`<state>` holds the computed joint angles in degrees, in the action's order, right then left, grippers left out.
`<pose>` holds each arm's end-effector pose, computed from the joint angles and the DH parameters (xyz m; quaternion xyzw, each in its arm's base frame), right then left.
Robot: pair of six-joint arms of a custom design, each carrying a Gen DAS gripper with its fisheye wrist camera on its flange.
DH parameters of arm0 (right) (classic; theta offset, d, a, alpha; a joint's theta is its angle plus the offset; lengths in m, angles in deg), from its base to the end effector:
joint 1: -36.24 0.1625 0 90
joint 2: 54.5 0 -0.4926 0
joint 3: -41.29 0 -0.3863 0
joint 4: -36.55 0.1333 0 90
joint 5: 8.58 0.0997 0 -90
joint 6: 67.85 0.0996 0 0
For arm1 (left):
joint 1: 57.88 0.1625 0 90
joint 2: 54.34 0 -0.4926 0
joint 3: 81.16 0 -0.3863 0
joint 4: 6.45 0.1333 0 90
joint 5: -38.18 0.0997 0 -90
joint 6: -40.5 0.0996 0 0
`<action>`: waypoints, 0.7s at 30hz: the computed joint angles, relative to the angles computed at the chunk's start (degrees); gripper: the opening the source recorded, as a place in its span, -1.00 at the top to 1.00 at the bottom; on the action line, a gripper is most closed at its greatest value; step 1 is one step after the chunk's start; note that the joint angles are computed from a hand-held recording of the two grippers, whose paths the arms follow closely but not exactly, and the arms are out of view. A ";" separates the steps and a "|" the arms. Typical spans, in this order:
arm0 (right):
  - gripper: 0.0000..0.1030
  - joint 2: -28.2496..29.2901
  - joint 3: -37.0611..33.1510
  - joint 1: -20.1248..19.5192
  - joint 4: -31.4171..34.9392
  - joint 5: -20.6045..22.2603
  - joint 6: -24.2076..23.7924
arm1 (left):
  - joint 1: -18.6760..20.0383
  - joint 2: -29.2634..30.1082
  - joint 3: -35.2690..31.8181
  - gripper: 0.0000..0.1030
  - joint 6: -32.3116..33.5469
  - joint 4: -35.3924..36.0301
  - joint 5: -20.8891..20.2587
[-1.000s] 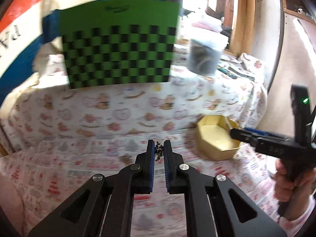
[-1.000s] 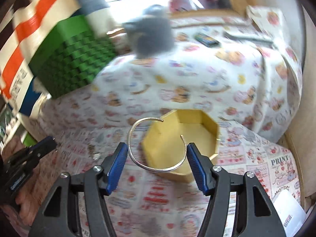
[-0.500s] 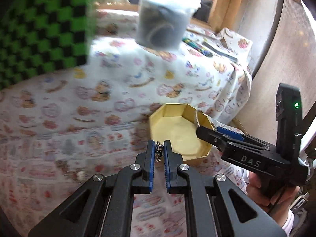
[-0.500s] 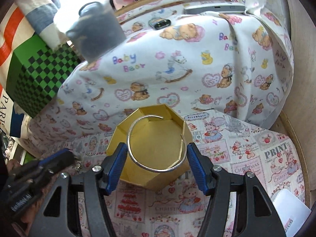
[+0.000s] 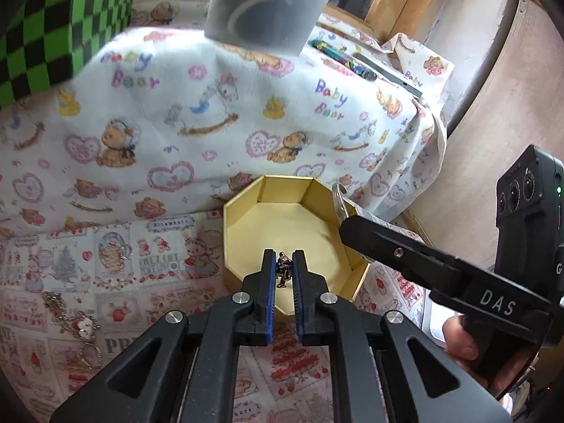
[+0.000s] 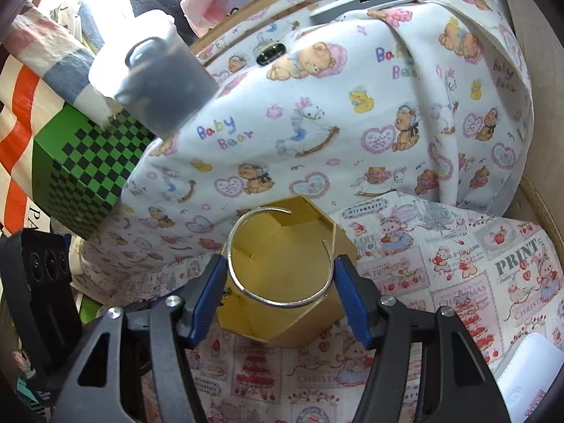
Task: Organize jewelry
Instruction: 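Carry the bangle and charm into the gold box and open both grippers, then withdraw both grippers from the gold box back over the jewelry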
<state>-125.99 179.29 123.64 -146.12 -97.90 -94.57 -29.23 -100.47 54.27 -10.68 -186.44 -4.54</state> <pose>0.1142 -0.4494 0.2299 0.2048 -0.9523 0.2204 0.0517 -0.2929 -0.3953 0.0650 0.0788 0.9127 -0.3365 0.2181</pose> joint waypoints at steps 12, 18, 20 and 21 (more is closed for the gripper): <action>-0.25 1.12 0.28 1.04 -2.17 -1.88 -1.65 | -3.90 -2.95 2.85 0.59 -4.72 6.65 5.19; -0.37 1.29 1.99 2.18 -7.56 -3.85 -4.00 | -9.28 -7.59 3.87 0.40 -13.62 20.21 11.19; -0.42 2.01 3.41 3.43 -12.28 -5.38 -5.49 | -11.28 -9.40 4.37 0.20 -17.76 26.07 12.90; -0.43 2.14 3.83 3.88 -13.32 -5.74 -6.17 | -12.15 -10.27 4.49 0.13 -19.90 29.17 13.36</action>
